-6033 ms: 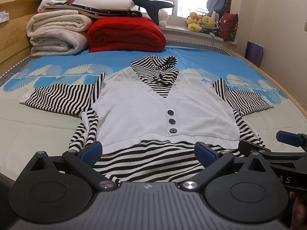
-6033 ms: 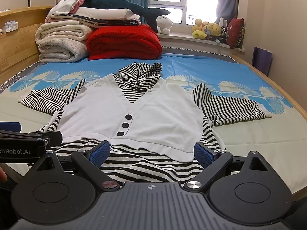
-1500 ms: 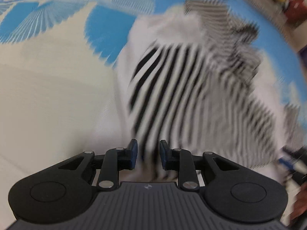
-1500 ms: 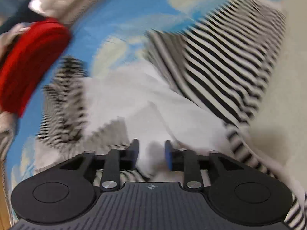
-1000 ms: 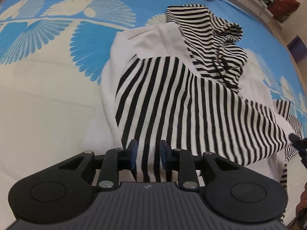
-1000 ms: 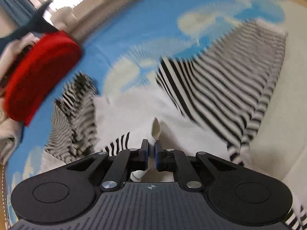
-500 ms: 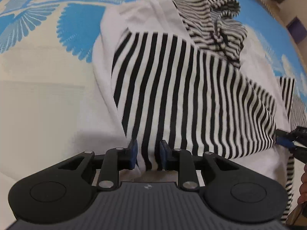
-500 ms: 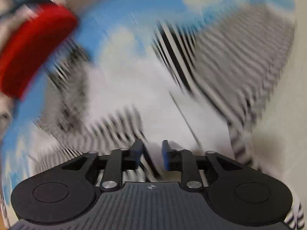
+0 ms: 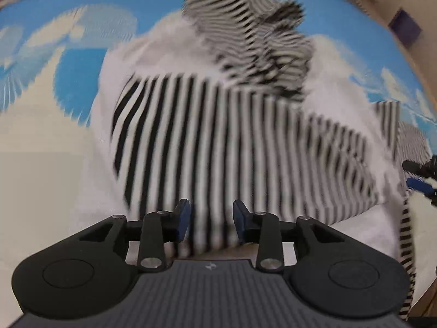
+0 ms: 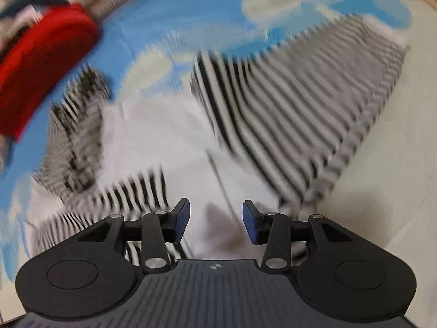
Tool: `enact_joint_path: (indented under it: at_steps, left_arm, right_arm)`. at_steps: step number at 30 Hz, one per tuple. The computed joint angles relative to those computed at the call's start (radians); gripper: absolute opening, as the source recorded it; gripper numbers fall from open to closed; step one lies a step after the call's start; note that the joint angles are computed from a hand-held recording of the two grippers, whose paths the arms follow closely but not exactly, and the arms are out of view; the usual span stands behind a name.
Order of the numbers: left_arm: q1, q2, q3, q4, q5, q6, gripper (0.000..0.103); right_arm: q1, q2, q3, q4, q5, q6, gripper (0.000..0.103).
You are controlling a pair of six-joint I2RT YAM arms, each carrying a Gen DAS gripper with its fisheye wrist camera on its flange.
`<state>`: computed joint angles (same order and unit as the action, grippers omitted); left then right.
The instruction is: Fold small clothes
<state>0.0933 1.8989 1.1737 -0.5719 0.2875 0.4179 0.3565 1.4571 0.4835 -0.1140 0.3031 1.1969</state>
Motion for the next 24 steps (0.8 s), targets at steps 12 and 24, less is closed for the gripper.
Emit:
enact_joint_path:
  at_steps: [12,24]
  left_arm:
    - [-0.221,-0.175,-0.122,0.111,-0.021,-0.138,0.040]
    - [-0.279,-0.139,-0.124,0.137,-0.062,-0.182,0.040]
  right_arm:
    - [-0.487,-0.511,-0.214,-0.116,0.055,-0.354,0.041]
    - [-1.111,-0.017,-0.250,0.393,-0.324,-0.576,0.042]
